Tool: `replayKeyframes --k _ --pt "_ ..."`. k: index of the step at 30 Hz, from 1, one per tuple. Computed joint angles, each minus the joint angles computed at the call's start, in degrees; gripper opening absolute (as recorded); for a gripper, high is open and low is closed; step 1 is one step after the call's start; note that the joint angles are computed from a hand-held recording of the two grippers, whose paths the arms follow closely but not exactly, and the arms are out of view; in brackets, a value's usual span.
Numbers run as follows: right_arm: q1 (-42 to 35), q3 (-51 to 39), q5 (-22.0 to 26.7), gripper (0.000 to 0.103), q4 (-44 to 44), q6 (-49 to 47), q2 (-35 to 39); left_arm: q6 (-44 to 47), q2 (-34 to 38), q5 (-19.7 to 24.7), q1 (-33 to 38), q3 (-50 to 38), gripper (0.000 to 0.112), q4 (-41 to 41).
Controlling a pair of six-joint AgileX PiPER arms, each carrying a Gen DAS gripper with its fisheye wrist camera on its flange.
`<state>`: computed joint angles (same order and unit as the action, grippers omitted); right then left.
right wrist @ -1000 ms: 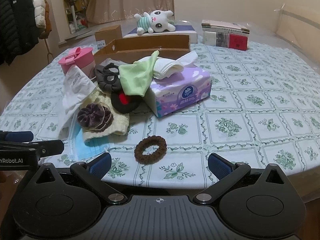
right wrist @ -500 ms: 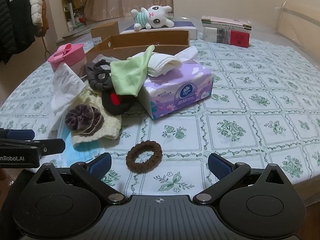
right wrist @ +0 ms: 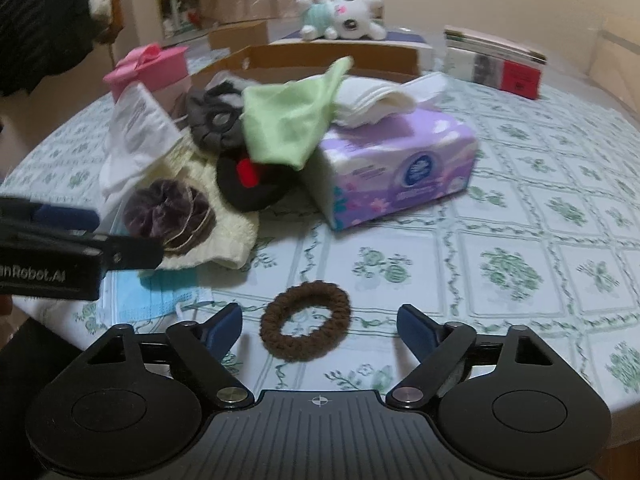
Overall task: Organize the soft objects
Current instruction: 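Grasp the brown hair tie with the right tool while the left tool grasps the purple scrunchie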
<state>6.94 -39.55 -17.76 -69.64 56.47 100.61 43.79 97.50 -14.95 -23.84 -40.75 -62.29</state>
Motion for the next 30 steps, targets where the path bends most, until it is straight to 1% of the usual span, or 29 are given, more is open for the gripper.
replayKeyframes --k 3,4,6,7,8,9,10,11,13,16,18,19,21,25,28,30 --pt "1.6 -0.7 0.8 0.070 2.4 -3.8 1.5 0.4 1.0 0.6 0.3 -0.8 0.083 0.4" --pt "2.1 -0.7 1.2 0.064 4.5 -6.1 1.8 0.2 1.3 0.6 0.3 -1.0 0.083 0.9" --pt "2.6 -0.4 1.5 0.056 9.3 -11.3 1.9 1.4 1.7 0.4 0.2 -1.3 0.081 0.5" --pt "2.5 -0.4 1.4 0.048 9.4 -11.6 1.8 1.9 1.9 0.0 0.1 -1.5 0.081 0.4" --pt "2.4 -0.3 1.4 0.039 9.5 -11.9 1.7 2.7 2.1 -0.6 -0.3 -1.6 0.077 0.0" --pt "2.1 -0.4 1.4 0.034 9.7 -12.0 1.6 3.2 2.1 -1.2 -0.6 -1.7 0.072 -0.1" --pt "1.9 -0.4 1.6 0.024 9.5 -11.9 1.5 4.1 2.2 -1.7 -1.0 -1.8 0.070 -0.5" --pt "1.5 -0.3 1.6 0.020 9.6 -11.9 1.2 5.5 2.3 -2.3 -1.3 -2.1 0.070 -1.3" --pt "0.8 -0.2 1.7 0.020 9.9 -11.6 0.5 7.1 2.6 -3.2 -2.1 -2.6 0.070 -1.8" --pt "-0.5 0.1 1.6 0.019 8.9 -9.4 -0.7 6.0 3.2 -2.5 -2.0 -3.1 0.067 -0.2" --pt "-1.2 -0.1 1.6 0.019 6.4 -6.3 -1.3 7.2 3.9 -2.2 -1.8 -3.8 0.059 -1.0" --pt "-1.5 -0.1 1.7 0.019 6.1 -5.8 -1.7 8.6 4.1 -2.4 -1.9 -4.0 0.057 -2.1" --pt "-1.7 -0.1 1.8 0.019 6.0 -5.3 -2.2 11.4 4.3 -3.3 -2.4 -4.3 0.049 -4.3" --pt "-2.0 0.3 1.9 0.019 4.8 -3.8 -3.1 16.7 4.6 -6.1 -4.0 -4.4 0.046 -7.4" --pt "-1.9 0.6 1.8 0.019 4.2 -2.9 -3.7 20.7 5.6 -6.5 -4.5 -5.0 0.044 -9.4" --pt "-2.1 0.9 1.5 0.019 3.8 -2.6 -4.1 22.8 6.4 -7.8 -5.3 -5.1 0.036 -10.0"
